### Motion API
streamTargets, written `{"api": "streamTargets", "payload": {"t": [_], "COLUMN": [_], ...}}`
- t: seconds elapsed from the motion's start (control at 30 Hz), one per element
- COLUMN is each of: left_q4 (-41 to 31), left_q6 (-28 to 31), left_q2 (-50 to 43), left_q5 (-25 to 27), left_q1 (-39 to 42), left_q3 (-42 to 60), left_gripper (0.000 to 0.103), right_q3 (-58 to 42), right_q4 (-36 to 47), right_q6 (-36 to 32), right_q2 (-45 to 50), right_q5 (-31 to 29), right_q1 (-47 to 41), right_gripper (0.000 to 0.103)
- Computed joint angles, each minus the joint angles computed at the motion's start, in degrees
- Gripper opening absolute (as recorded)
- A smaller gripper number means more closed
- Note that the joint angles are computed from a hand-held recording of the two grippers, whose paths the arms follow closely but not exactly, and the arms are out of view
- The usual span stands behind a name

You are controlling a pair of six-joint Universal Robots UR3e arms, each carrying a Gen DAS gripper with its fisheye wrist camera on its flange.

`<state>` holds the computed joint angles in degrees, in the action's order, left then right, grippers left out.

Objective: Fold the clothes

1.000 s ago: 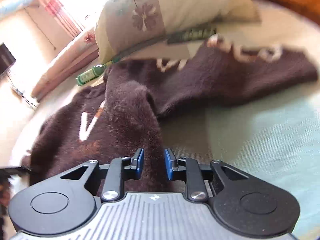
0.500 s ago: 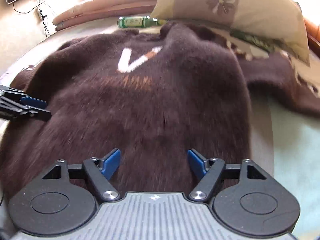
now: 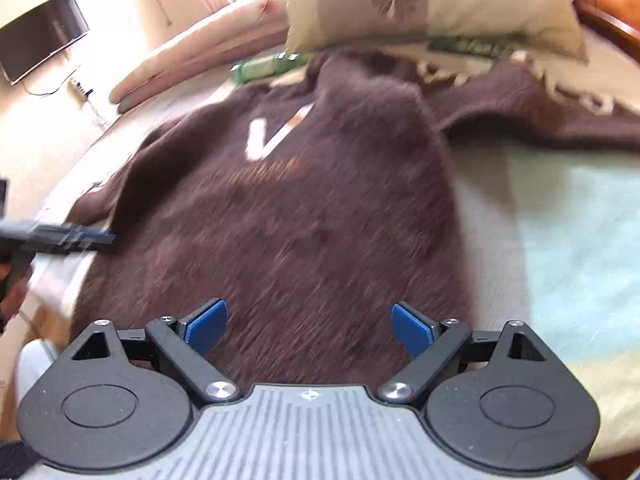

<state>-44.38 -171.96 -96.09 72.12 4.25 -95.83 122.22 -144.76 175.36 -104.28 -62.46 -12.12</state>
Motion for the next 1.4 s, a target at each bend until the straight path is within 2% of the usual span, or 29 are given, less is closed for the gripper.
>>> {"api": "streamTargets", "payload": {"t": [0.03,0.1,0.2,0.27,0.3,0.33,0.37,0.43,0.5,0.6,0.67,0.7,0.77,0.8,0.83,0.87,0.9,0.97,1.07,1.27,1.4], "left_q4": [0.3,-1.6,0.2,-1.3,-2.1,-4.4,-6.1,-4.6,-2.3,3.9,6.1,5.9,3.6,2.4,2.8,3.4,4.2,5.1,2.1,-2.5,-0.4], "left_q6": [0.6,1.3,1.0,-0.9,-1.9,-3.0,-3.6,-1.3,0.8,1.0,0.7,-0.1,-1.2,-1.5,-1.3,-1.0,-1.6,-3.3,-6.8,-7.9,-6.4], "left_q2": [-1.2,-3.7,-2.5,-1.4,-1.1,-0.2,0.7,2.9,4.3,2.3,-0.8,-2.7,-5.4,-6.1,-6.1,-6.1,-6.4,-6.7,-8.8,-14.6,-9.6], "left_q5": [-0.3,2.7,3.0,5.8,7.3,4.3,1.4,-0.4,-2.4,0.6,4.6,4.9,1.5,-0.6,-1.1,-1.4,-0.1,2.5,4.4,7.8,10.2], "left_q1": [-1.3,-3.3,-0.4,2.5,3.9,6.6,8.4,9.1,9.5,7.8,6.0,5.7,7.1,8.0,8.2,8.2,7.7,7.3,9.5,8.4,6.9], "left_q3": [0.5,2.3,-0.7,-0.6,-0.2,0.0,0.2,-1.0,-2.0,-2.2,-0.7,0.5,2.6,3.0,2.4,1.7,2.0,3.0,8.4,17.3,12.3], "left_gripper": [0.055,0.055,0.057,0.050,0.038,0.037,0.037,0.051,0.053,0.053,0.053,0.053,0.052,0.046,0.027,0.017,0.011,0.009,0.010,0.010,0.014], "right_q3": [-0.9,-3.6,-3.9,-3.2,-2.8,-2.2,-1.6,-0.3,0.7,1.5,1.6,1.7,1.9,2.0,2.0,2.0,1.9,1.7,1.5,1.5,2.4], "right_q4": [-2.2,-3.8,-3.2,-2.7,-2.5,-2.5,-2.5,-2.7,-2.9,-3.0,-2.4,-2.1,-2.0,-1.9,-1.8,-1.7,-1.7,-1.4,-1.5,-2.1,-2.6], "right_q6": [0.8,3.2,3.5,2.9,2.6,2.5,2.4,2.4,2.4,2.7,2.3,1.9,1.6,1.5,1.6,1.7,1.7,1.6,1.3,0.4,-0.3], "right_q2": [2.1,5.8,5.7,4.6,4.0,3.5,3.0,1.9,0.9,-0.5,-1.5,-2.1,-2.9,-3.1,-3.2,-3.2,-3.2,-2.9,-2.4,-1.3,-2.5], "right_q5": [-1.7,-4.5,-3.0,-2.7,-2.6,-2.6,-2.5,-1.6,-0.9,-0.7,-0.4,-0.3,-0.4,-0.5,-0.6,-0.8,-1.0,-1.5,-1.5,-1.1,-1.5], "right_q1": [1.1,3.5,3.4,3.2,3.0,2.6,2.2,0.8,-0.4,-1.7,-2.5,-2.9,-3.5,-3.7,-3.9,-4.0,-4.1,-4.1,-4.2,-5.2,-5.4], "right_gripper": [0.093,0.093,0.093,0.093,0.093,0.093,0.093,0.093,0.093,0.093,0.093,0.093,0.093,0.093,0.093,0.093,0.093,0.093,0.093,0.093,0.093]}}
